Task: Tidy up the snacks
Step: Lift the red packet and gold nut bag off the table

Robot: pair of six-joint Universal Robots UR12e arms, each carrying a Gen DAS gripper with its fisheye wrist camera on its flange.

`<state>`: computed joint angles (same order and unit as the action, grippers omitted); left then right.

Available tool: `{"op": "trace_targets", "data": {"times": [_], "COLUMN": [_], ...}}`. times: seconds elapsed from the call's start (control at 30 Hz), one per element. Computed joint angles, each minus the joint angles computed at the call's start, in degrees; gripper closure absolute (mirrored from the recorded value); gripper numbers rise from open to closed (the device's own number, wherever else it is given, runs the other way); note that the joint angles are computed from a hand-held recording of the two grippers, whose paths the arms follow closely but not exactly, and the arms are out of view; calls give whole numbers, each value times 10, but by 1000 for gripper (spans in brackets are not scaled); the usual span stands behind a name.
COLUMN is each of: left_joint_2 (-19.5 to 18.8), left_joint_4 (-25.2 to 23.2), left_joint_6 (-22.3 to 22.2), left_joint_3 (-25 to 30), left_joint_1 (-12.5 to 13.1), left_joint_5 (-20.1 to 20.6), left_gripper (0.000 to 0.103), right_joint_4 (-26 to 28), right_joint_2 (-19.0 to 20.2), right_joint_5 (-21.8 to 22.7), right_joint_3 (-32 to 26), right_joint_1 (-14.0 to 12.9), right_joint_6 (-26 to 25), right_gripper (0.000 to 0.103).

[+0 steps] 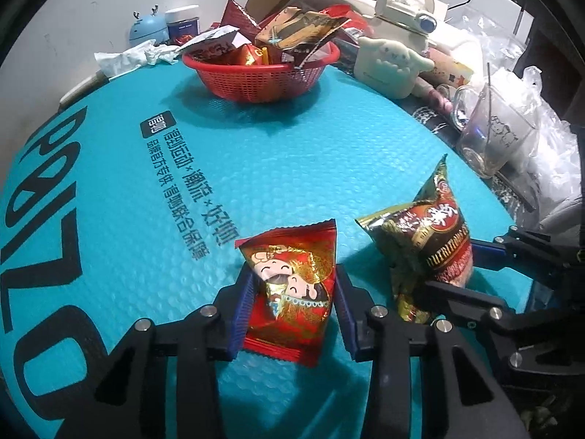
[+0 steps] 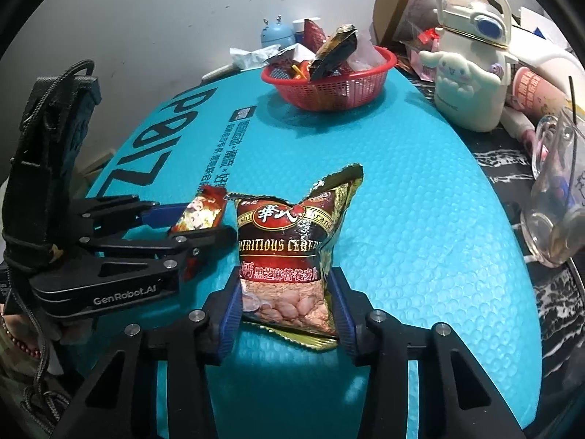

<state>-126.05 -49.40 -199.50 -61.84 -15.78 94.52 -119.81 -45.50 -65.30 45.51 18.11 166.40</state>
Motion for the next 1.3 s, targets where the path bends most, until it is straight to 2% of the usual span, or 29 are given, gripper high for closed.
{"op": "trace_targets", "data": {"times": [0.4,0.43,0.57,0.7,0.87,1.0,1.3], "left_joint_2": [13,14,16,13,13,16,22], "left_joint_4": [25,28,34,29,21,35,67], "left_joint_6": [-6,-6,-5,-8,-25,-17,-16], "left_joint_3": [-12,-13,-13,-9,-13,-15,-14], "left_joint_1": [-7,-7,-9,-11,-7,-10,-8], "left_joint_5": [-15,-16,-24,-12,-26,-15,-20], "left_gripper": [63,70,70,70,71,71,71], "right_joint_4": [-36,-40,-57,-67,-67,-69,-71], "right_joint_2": [-28,-31,-41,-47,-49,-48,-40], "right_joint_5": [13,13,22,18,17,16,12], "right_joint_3": [46,50,65,75,79,77,56], "right_joint_1": [-9,-9,-11,-11,-12,-11,-10], "right_joint_6": [24,26,32,35,42,47,49], "right_gripper": [61,61,61,61,61,61,61]}}
